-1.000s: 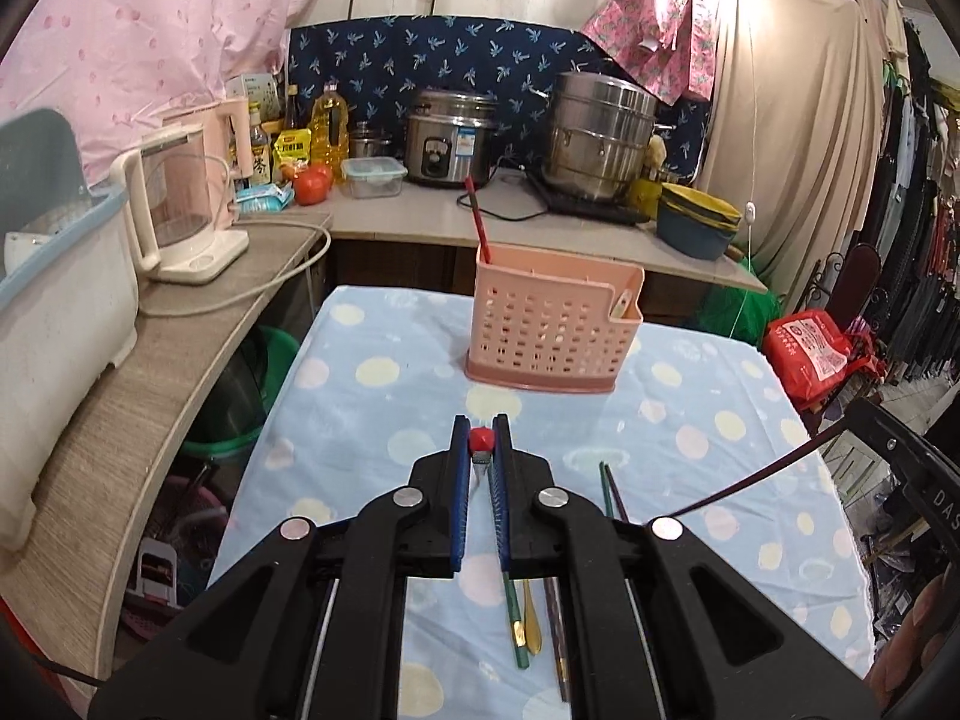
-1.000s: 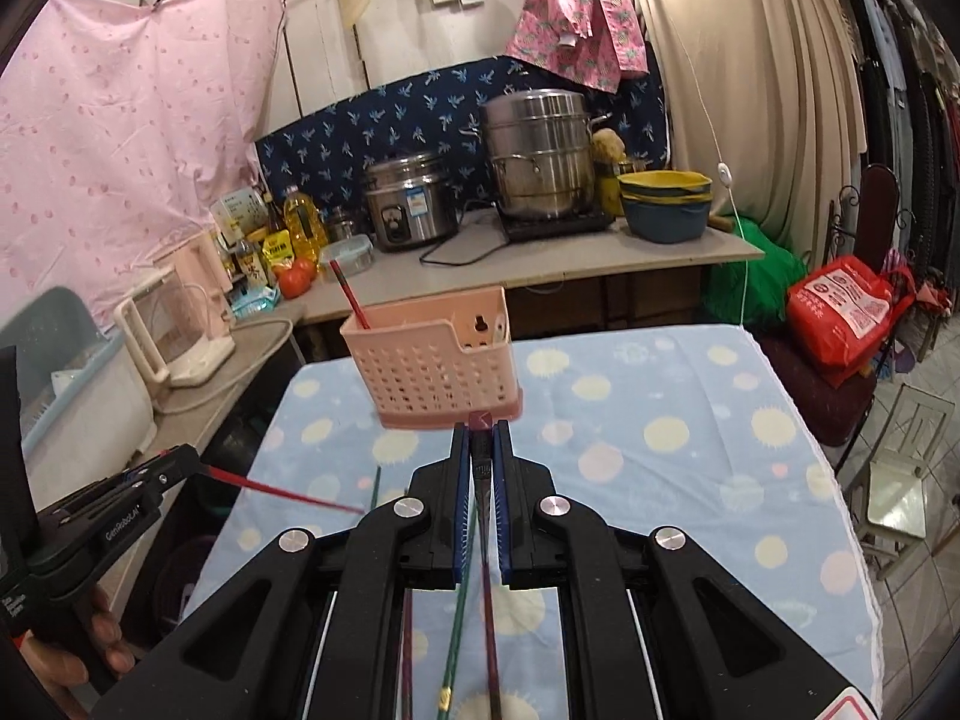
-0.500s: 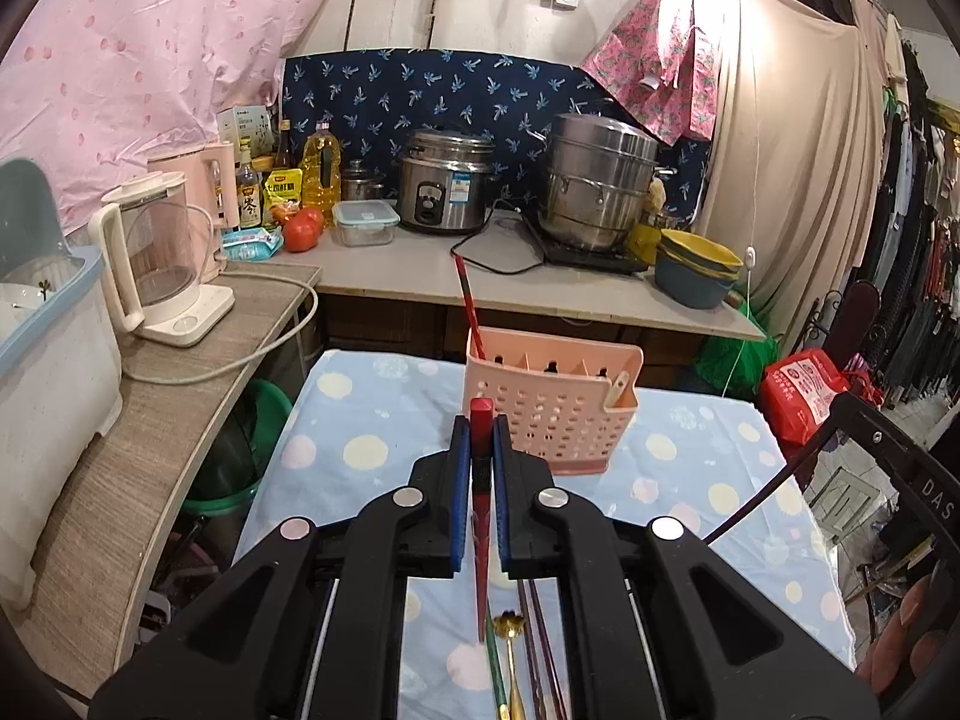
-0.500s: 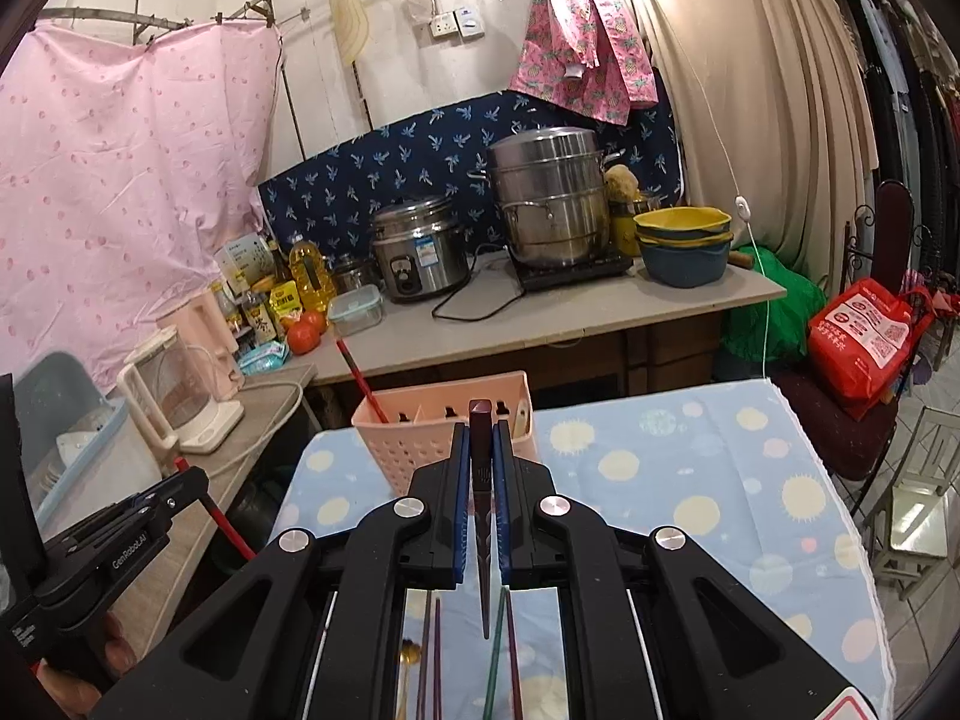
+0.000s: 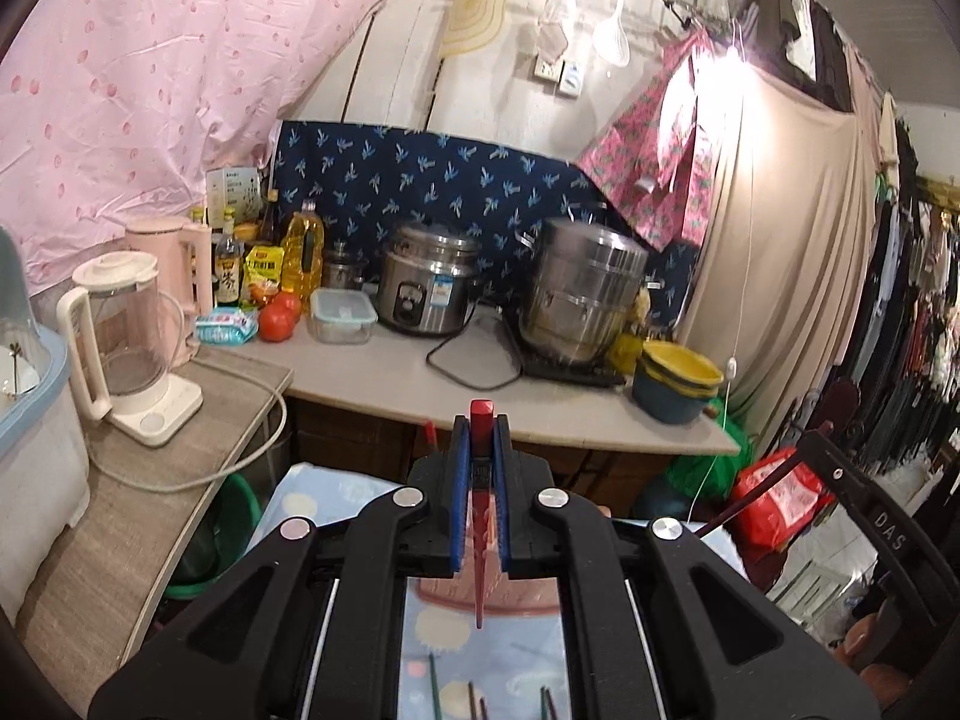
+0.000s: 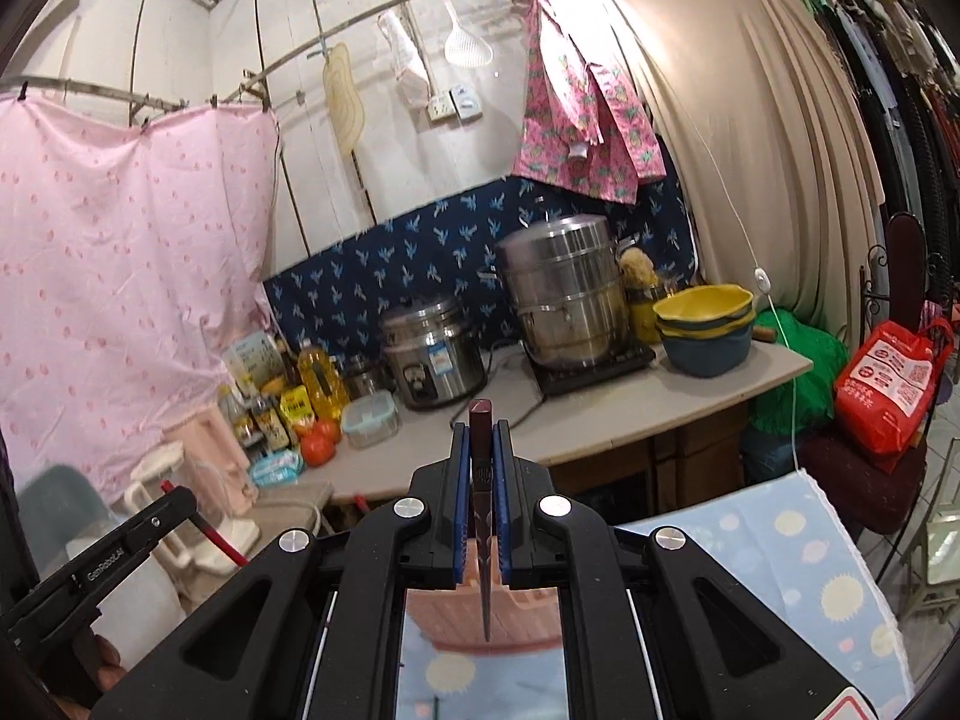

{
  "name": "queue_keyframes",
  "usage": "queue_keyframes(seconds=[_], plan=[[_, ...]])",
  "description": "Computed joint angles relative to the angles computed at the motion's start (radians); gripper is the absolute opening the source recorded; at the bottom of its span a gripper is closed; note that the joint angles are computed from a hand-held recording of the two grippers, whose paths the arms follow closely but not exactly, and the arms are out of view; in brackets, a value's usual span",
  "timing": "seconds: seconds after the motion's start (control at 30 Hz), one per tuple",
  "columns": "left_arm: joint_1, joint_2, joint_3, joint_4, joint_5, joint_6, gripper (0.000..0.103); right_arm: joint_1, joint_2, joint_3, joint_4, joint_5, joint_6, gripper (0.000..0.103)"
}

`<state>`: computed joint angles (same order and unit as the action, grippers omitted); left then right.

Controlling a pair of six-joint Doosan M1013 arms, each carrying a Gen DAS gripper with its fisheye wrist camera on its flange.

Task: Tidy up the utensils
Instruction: 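Lift the dark-red chopstick with the right gripper while the left lifts the red chopstick toward the basket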

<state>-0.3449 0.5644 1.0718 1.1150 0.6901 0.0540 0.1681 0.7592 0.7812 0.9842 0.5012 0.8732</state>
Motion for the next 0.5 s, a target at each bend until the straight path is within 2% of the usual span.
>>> queue_keyframes(seconds=[0.2, 0.33, 0.43, 0.5], plan=[[0.021, 0.019, -0.037, 0.075, -0.032, -0.109, 0.007, 0.017, 0.070, -0.117, 0.001, -0.002, 0.055, 0.007], [0.032, 0.051, -0.065, 0.141, -0.017, -0.187, 0.007, 0.025, 0.133, -0.214, -0.077, 0.026, 0.166, 0.007], [0.037, 0.080, -0.095, 0.167, 0.013, -0.197, 0.007, 0.029, 0.175, -0.277, -0.145, 0.054, 0.249, 0.007], [0.042, 0.091, -0.101, 0.183, 0.007, -0.221, 0.007, 0.031, 0.204, -0.324, -0.188, 0.076, 0.295, 0.007]])
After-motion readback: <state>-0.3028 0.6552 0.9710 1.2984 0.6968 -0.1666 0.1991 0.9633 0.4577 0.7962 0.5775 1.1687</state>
